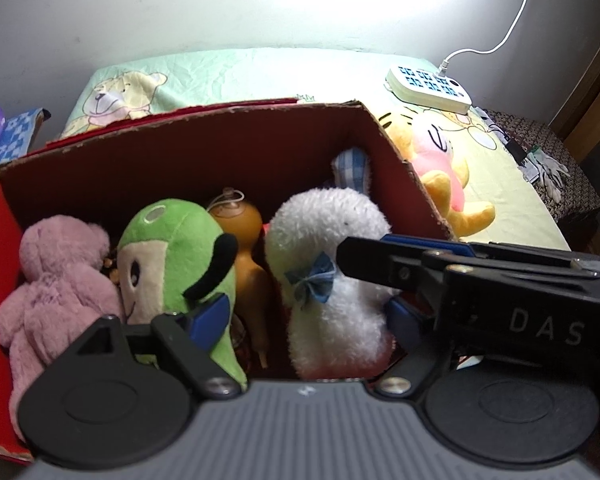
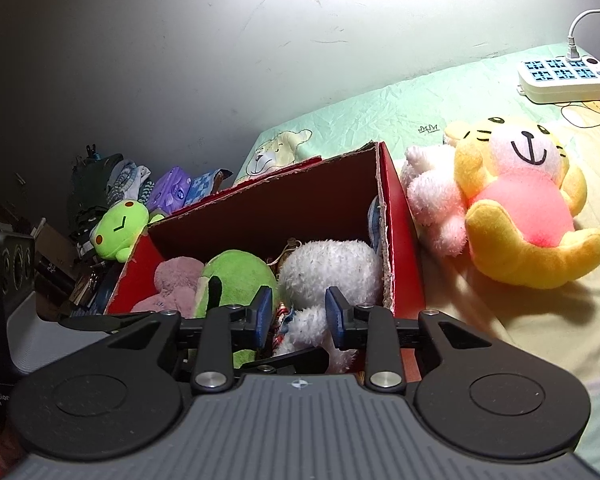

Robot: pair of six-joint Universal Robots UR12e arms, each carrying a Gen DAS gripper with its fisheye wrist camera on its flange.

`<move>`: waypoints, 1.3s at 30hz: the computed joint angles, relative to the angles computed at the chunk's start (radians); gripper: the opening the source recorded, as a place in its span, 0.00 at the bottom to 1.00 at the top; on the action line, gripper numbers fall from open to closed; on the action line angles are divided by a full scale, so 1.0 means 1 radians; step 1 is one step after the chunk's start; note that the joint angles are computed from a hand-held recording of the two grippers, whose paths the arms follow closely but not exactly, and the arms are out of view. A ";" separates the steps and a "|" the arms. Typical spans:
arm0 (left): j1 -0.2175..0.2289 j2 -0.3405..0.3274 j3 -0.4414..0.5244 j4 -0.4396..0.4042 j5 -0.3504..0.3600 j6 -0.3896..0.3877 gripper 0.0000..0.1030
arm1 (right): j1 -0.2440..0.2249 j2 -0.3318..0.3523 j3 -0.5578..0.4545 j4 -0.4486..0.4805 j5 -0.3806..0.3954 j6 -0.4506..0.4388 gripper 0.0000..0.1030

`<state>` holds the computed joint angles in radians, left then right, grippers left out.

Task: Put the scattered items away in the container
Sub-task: 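Lower the white bunny plush into the box beside the green plush, then hold the bunny in the box, then open the right gripper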

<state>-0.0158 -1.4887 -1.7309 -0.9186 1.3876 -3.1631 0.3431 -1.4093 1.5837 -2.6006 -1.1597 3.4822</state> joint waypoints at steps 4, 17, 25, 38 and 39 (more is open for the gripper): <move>-0.004 -0.003 0.005 -0.015 0.013 -0.005 0.85 | 0.001 0.000 0.002 -0.007 -0.002 -0.009 0.30; -0.027 -0.015 0.020 -0.059 0.062 -0.010 0.87 | 0.011 0.001 0.000 -0.008 -0.030 -0.040 0.30; -0.033 -0.020 0.027 -0.064 0.076 -0.012 0.89 | 0.011 0.002 0.000 -0.008 -0.034 -0.042 0.30; -0.036 -0.025 0.027 -0.062 0.084 -0.014 0.91 | 0.011 0.000 0.017 -0.060 -0.036 -0.012 0.30; -0.037 -0.025 0.027 -0.061 0.085 -0.013 0.91 | 0.011 0.000 0.018 -0.063 -0.036 -0.011 0.30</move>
<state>-0.0527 -1.5135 -1.7042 -0.9798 1.4727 -3.1765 0.3542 -1.4089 1.6014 -2.6634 -1.1954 3.4709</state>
